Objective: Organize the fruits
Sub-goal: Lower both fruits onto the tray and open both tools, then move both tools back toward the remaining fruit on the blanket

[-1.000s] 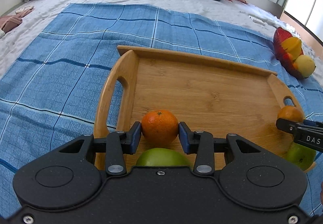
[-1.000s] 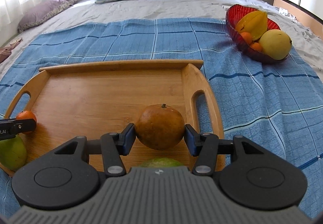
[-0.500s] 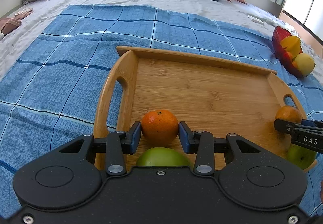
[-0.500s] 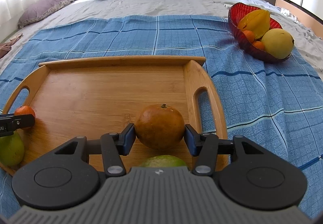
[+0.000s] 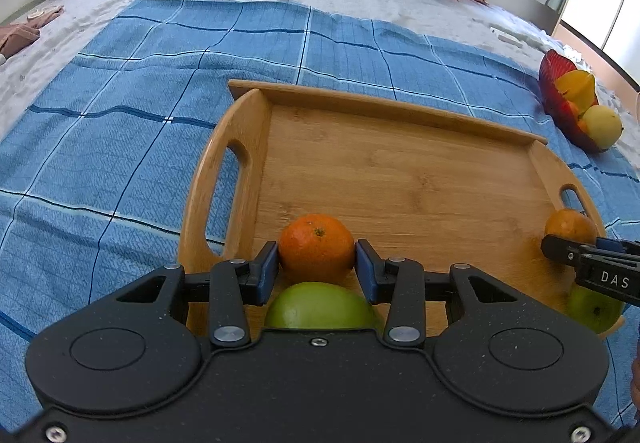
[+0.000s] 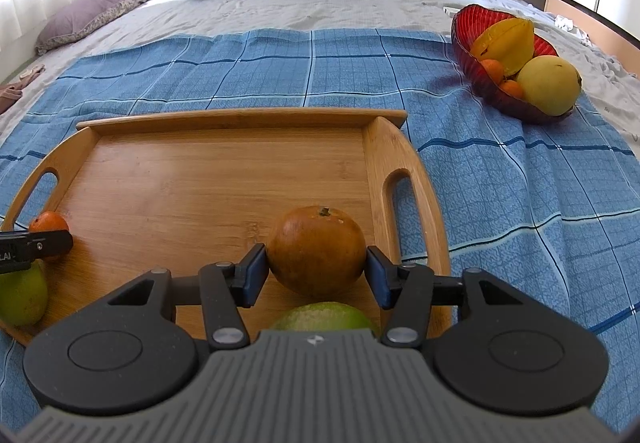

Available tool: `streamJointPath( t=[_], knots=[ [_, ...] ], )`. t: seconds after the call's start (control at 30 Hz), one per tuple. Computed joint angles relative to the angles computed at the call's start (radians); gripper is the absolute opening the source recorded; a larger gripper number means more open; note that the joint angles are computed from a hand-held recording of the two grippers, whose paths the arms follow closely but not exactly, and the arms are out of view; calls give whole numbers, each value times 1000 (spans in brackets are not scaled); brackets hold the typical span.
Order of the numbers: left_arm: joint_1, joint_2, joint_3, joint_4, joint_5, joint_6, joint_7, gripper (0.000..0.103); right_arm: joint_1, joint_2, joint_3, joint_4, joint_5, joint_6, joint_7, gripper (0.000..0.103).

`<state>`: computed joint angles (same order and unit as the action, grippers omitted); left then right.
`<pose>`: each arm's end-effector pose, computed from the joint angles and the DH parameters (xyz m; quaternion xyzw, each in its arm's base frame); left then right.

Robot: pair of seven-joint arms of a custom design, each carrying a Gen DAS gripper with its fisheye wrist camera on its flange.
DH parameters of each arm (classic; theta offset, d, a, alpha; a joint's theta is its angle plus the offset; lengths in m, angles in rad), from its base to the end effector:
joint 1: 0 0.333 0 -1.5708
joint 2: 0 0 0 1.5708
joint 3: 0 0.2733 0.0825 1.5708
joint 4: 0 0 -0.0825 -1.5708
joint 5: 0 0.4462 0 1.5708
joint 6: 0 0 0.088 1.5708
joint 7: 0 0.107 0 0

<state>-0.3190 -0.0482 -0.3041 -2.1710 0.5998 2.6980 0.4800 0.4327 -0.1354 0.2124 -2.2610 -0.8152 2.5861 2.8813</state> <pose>0.4933 -0.3787 0.3977 -0.6630 0.6685 -0.2822 0.1840 0.4641 0.3664 0.3862 -0.6437 0.6770 -0.2485 0.2561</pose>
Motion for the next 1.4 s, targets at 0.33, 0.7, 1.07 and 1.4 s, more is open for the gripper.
streamJointPath(
  t=[0.33,0.7,1.07,1.4],
  knots=[
    [-2,-16,-5,-8,43,-14,-21,70,-6,-24,10,-18,-50,-1,49,83],
    [29,-122,-51,-89,135,34,-94,101,-26,-108,44,-86,-141,10,150,97],
    [86,-286,-160,-236,111,133,-107,102,-42,-277,129,-220,-310,-16,309,103],
    [152,-426,-297,-356,24,205,-111,102,-11,-410,211,-346,-395,-95,455,103]
  ],
)
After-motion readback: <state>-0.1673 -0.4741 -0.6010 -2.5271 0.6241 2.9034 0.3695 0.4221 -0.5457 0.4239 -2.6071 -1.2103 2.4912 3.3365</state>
